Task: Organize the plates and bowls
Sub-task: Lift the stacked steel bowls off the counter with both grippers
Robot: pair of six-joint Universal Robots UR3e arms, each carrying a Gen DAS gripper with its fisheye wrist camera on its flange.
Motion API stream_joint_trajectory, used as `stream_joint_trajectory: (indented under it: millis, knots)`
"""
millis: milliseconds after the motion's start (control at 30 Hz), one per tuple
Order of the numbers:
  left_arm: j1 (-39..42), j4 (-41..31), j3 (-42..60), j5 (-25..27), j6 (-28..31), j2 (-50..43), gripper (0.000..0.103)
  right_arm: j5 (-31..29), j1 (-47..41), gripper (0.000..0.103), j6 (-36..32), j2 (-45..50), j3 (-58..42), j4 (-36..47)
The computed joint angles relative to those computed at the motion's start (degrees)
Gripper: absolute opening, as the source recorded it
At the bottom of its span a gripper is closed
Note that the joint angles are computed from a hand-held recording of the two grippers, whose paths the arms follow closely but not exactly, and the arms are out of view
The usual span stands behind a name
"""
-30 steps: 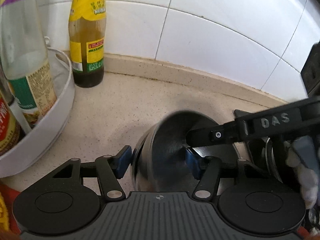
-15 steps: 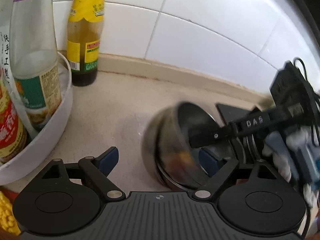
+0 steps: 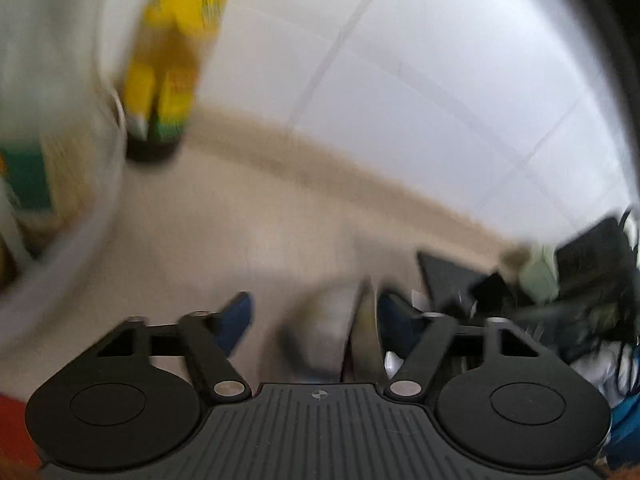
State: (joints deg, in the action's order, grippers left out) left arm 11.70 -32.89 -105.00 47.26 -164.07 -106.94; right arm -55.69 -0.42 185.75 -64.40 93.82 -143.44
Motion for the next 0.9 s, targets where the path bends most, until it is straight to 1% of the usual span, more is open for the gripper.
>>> stream_joint_trajectory:
  millis: [33, 67, 100, 167, 233, 267, 333, 400, 433, 467, 500, 533, 567, 633, 667, 700, 733, 767, 800, 833, 900]
  knots:
    - [-1.03, -1.13, 0.70, 1.90, -0.26, -0.99, 0.070, 0.02, 0.05, 0.055, 0.98, 0.10, 0.22, -0.90]
    - [-1.54, -0.51, 0.35, 3.06, -1.68, -1.75, 0.072, 0.76, -0.08, 0.055, 2.69, 0.46, 1.11, -3.47]
    - [-1.21, -0.03, -0.11, 2.91, -2.21, -2.01, 0.074, 1.16, 0.02, 0.055, 4.93, 1.10, 1.72, -5.98]
    - [0.32, -1.81, -0.46, 1.99, -1.20, -1.22, 0.069, -0.74, 1.61, 0.055, 10.18, 2.79, 1.62, -10.16]
    - [1.35, -2.70, -0.91, 2.95, -0.16, 0.34, 0.067, -0.84, 2.07, 0.055, 10.55, 3.54, 1.19, -11.71]
    - [2.10, -2.94, -1.68, 2.81, 0.67, 1.49, 0.067, -1.14, 2.01, 0.055, 10.61, 3.30, 1.12, -11.11]
    - [2.69, -3.85, -1.19, 1.87, 2.04, 1.31, 0.057, -2.64, 1.61, 0.055, 11.03, 1.10, 3.02, -10.70]
    - [2.01, -3.11, 0.22, 2.19, 1.02, -0.09, 0.054, -6.24, 2.27, 0.055, 11.13, -3.08, 6.76, -13.37]
    - [1.57, -2.59, 0.67, 2.74, 0.87, -0.65, 0.056, -8.91, 3.30, 0.055, 10.22, -5.66, 8.68, -15.85]
    - [1.42, -2.69, 1.09, 2.52, 2.05, -1.30, 0.059, -10.99, 4.24, 0.055, 8.72, -7.47, 9.87, -18.05]
    - [1.26, -3.56, 0.97, 2.23, 3.64, -1.19, 0.062, -12.43, 5.00, 0.055, 7.01, -9.27, 11.15, -19.98]
    - [1.15, -5.76, 2.92, 1.99, 4.46, -2.49, 0.064, -12.90, 5.55, 0.055, 5.91, -10.60, 11.80, -20.44]
    - [1.44, -9.00, 4.98, 1.54, 4.91, -3.48, 0.067, -12.70, 5.94, 0.055, 5.24, -11.29, 11.14, -17.79]
    - [2.78, -16.10, 8.67, -1.01, 6.33, -5.73, 0.068, -15.03, 7.59, 0.055, 7.93, -9.33, 7.75, -10.88]
    - [3.52, -20.86, 11.29, -3.20, 7.05, -7.73, 0.066, -14.62, 7.86, 0.056, 9.21, -7.76, 7.04, -9.61]
    - [4.11, -24.93, 13.49, -5.03, 7.50, -9.47, 0.066, -12.27, 7.39, 0.056, 11.41, -6.21, 8.09, -11.84]
    - [4.83, -25.43, 13.91, -6.45, 6.56, -10.65, 0.068, -9.52, 7.03, 0.055, 14.60, -4.05, 8.65, -15.08]
    - [5.39, -26.07, 13.84, -7.34, 6.27, -11.10, 0.071, -5.76, 6.20, 0.046, 18.21, -1.65, 8.95, -18.31]
    - [5.71, -26.03, 13.37, -7.82, 5.51, -11.26, 0.074, -2.80, 5.52, 0.046, 23.06, 0.11, 8.98, -20.49]
    - [5.63, -26.04, 12.96, -8.01, 4.80, -11.19, 0.076, -1.77, 5.21, 0.046, 25.90, 0.76, 9.73, -22.98]
    - [4.75, -28.77, 13.28, -9.29, 6.77, -11.06, 0.082, 1.34, 4.33, 0.046, 29.63, 1.01, 13.10, -29.04]
